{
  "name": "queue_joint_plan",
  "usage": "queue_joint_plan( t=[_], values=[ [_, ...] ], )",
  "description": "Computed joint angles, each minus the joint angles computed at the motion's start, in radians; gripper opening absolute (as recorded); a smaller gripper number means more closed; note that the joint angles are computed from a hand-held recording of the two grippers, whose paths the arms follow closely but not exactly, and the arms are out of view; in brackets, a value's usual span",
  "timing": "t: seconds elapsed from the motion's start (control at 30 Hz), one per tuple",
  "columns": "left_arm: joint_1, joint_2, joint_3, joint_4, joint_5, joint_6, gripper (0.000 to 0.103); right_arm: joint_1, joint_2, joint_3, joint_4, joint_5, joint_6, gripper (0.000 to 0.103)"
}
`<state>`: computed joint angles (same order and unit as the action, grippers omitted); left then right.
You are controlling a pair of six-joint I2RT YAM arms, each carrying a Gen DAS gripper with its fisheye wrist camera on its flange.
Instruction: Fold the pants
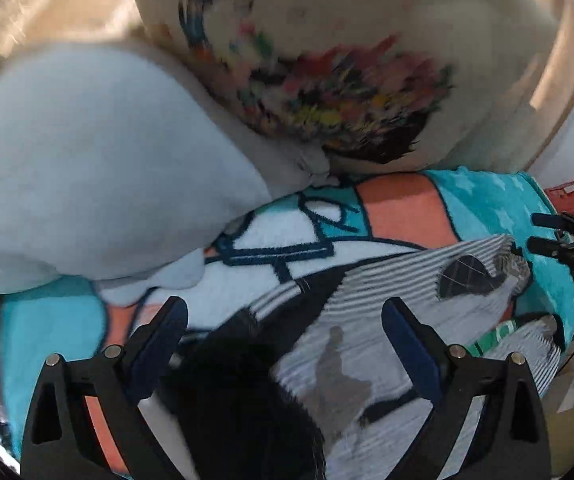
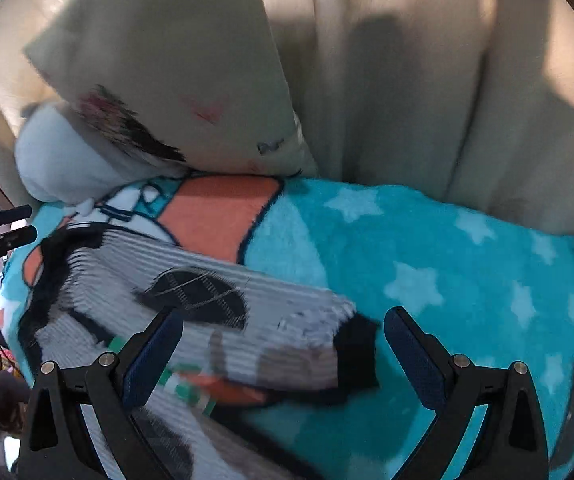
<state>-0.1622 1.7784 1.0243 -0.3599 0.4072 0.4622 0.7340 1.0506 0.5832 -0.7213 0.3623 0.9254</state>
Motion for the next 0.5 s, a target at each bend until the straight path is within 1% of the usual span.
queue_joint_plan(
  t=[0.07, 0.1, 0.13, 0.17, 0.23, 0.3, 0.33, 0.37, 0.43, 0.47, 0.5],
  values=[
    [-0.01, 0.098, 0.082, -0.031, 0.009, 0.008, 0.097, -0.132, 0.07, -0.02, 0.117, -0.095, -0.131, 0.102],
    [-0.013, 0.137, 0.116, -0.047, 0.011, 0.018, 0.097, -0.203, 0.124, -0.031, 0.187, -0.159, -0.204, 0.102],
    [-0.015, 0.177, 0.153, -0.073, 0.019, 0.037, 0.097, -0.232, 0.156, -0.035, 0.226, -0.193, -0.236, 0.102],
    [-0.015, 0.199, 0.174, -0.091, 0.03, 0.054, 0.096, -0.273, 0.199, -0.041, 0.277, -0.244, -0.279, 0.102],
    [-0.02, 0.24, 0.208, -0.123, 0.039, 0.1, 0.096, -0.312, 0.269, -0.048, 0.352, -0.311, -0.334, 0.102],
    [-0.036, 0.271, 0.227, -0.136, 0.013, 0.138, 0.096, -0.324, 0.331, -0.046, 0.403, -0.357, -0.381, 0.101],
    [-0.043, 0.275, 0.227, -0.137, -0.001, 0.15, 0.094, -0.321, 0.347, -0.049, 0.42, -0.366, -0.389, 0.101],
    [-0.051, 0.283, 0.229, -0.133, -0.017, 0.158, 0.086, -0.314, 0.375, -0.045, 0.433, -0.369, -0.402, 0.101],
    [-0.077, 0.307, 0.238, -0.123, -0.068, 0.165, 0.077, -0.274, 0.411, -0.028, 0.435, -0.324, -0.424, 0.101],
    [-0.087, 0.292, 0.211, -0.081, -0.08, 0.168, 0.074, -0.263, 0.422, -0.023, 0.434, -0.313, -0.433, 0.101],
    [-0.093, 0.277, 0.194, -0.064, -0.084, 0.172, 0.056, -0.251, 0.433, -0.015, 0.427, -0.297, -0.439, 0.101]
  ],
)
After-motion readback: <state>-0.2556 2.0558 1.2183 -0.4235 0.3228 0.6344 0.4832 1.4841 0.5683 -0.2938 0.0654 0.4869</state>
